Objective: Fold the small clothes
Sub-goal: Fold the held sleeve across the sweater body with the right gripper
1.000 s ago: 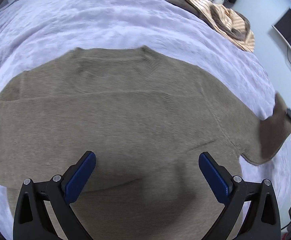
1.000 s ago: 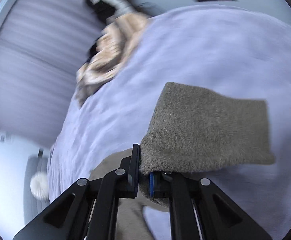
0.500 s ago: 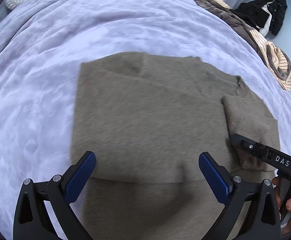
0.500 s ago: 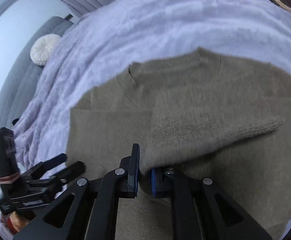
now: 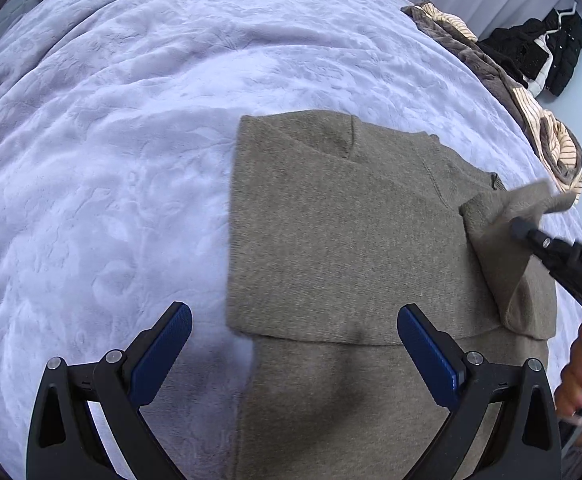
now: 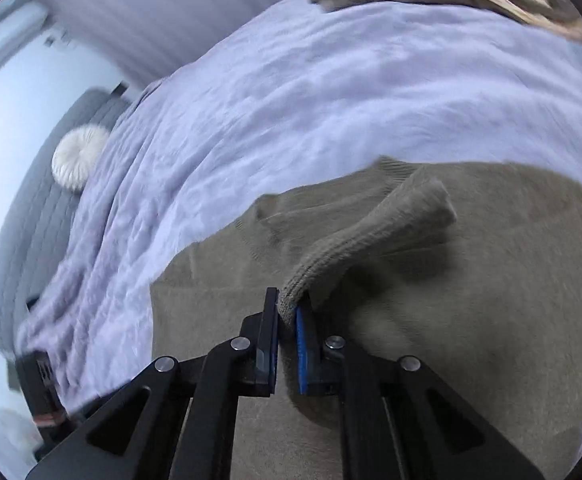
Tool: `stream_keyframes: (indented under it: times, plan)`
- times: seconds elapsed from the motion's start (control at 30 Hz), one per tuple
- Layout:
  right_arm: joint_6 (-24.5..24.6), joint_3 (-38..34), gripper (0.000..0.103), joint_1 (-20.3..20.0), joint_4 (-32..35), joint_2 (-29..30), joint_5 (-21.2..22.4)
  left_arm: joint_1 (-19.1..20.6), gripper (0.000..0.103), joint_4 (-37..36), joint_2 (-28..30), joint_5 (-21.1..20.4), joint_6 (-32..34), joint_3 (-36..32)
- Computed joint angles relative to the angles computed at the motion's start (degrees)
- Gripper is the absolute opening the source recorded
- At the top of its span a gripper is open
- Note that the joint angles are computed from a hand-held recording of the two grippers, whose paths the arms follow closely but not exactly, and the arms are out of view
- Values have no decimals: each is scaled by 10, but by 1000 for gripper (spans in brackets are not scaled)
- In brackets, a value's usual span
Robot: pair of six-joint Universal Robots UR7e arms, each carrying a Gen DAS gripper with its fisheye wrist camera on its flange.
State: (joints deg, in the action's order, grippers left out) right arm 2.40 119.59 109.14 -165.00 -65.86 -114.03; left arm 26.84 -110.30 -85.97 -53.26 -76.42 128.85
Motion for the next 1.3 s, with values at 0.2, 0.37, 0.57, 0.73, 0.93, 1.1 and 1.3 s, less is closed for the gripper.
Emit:
stream_keyframes:
  times: [0.2, 0.37, 0.57, 0.73, 0.93, 1.1, 1.3]
  plan:
    - [-55, -20, 14, 40, 135, 60, -72, 10, 103, -13, -12, -13, 4, 9]
    - [-43, 15, 46, 40, 136, 15, -64, 21, 103, -73, 17, -40, 51, 7]
    - [110, 120, 49, -37, 107, -170, -13, 57, 103, -186, 83, -85, 130, -16]
    - [215, 209, 49, -133, 43, -322, 6, 69, 96, -182, 132, -78, 136, -45]
    - [251, 238, 10, -229, -50, -346, 105, 73, 33, -159, 148, -70, 152, -66]
    - [160, 200, 6, -195, -9, -360, 67, 59, 24, -176, 133, -70, 159, -55]
    - [118, 217, 6, -253, 40, -376, 79, 46, 24, -179, 120, -72, 118, -25]
